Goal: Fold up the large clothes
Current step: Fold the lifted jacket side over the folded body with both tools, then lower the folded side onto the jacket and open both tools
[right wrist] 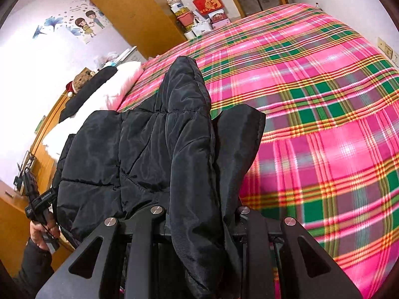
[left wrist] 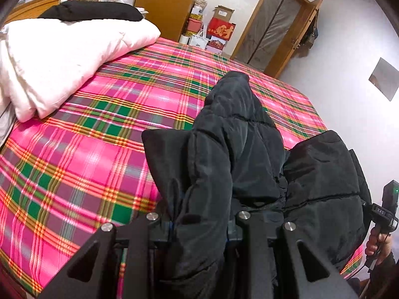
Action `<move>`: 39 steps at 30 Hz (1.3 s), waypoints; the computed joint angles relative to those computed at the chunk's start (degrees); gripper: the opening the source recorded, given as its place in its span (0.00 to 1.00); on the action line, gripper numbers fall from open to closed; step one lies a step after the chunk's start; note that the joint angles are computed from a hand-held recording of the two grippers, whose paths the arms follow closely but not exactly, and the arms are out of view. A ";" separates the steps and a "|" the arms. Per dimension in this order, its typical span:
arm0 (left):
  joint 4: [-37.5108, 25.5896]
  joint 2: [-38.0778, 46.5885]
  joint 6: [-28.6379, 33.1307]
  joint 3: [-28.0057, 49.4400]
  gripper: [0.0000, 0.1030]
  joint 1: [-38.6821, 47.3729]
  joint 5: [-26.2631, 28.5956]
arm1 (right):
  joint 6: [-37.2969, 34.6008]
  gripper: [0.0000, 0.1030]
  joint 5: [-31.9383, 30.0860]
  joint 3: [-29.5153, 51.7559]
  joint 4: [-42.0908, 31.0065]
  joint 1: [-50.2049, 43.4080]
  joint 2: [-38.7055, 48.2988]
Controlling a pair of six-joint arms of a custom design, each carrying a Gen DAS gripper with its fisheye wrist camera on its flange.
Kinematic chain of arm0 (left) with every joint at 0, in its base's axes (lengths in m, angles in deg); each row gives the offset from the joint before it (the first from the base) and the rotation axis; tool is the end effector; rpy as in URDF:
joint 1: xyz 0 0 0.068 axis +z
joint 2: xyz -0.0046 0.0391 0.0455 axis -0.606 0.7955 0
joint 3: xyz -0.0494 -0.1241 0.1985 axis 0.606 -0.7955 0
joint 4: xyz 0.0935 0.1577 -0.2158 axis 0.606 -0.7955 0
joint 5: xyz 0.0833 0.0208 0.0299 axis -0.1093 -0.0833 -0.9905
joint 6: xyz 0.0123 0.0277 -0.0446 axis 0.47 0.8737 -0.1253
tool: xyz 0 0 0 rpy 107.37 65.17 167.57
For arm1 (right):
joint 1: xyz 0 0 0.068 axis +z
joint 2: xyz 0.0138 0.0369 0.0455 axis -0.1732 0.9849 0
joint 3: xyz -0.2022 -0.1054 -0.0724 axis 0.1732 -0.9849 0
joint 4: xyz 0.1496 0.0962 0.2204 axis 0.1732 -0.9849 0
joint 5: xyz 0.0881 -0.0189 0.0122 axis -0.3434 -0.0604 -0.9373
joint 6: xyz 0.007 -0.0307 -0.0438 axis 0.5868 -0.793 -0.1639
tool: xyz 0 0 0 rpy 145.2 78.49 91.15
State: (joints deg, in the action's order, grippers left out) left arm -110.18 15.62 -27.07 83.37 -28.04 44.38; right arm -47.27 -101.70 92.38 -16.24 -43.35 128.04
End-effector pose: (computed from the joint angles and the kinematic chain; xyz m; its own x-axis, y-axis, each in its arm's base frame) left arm 0.2939 0.0354 0.3284 -0.7623 -0.2320 -0.6042 -0.0203 0.9417 -0.3359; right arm 0.3379 -0.1952 0.3162 -0.8348 0.1981 -0.5136 -0.0630 0.8925 0.4467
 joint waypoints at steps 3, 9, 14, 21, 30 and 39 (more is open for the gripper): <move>-1.07 -1.57 2.30 -1.16 0.27 3.73 1.38 | 0.83 0.23 -0.52 -5.58 2.05 1.56 -3.89; -0.76 -0.39 6.81 -2.11 0.27 10.97 3.57 | 6.78 0.23 0.12 -16.81 9.51 7.12 -9.15; 1.25 3.80 10.45 -1.79 0.27 17.31 5.76 | 10.99 0.23 0.52 -23.33 15.75 12.10 -11.01; 10.16 12.28 11.91 -4.79 0.28 21.56 7.10 | 15.76 0.28 2.38 -29.94 26.45 17.66 -6.74; 19.49 19.41 5.88 -10.52 0.62 24.51 7.35 | 18.31 0.70 4.70 -29.38 28.47 16.41 0.72; 15.86 12.23 5.99 -9.25 0.63 28.58 8.31 | 17.73 0.70 10.18 -30.04 27.63 15.01 -10.49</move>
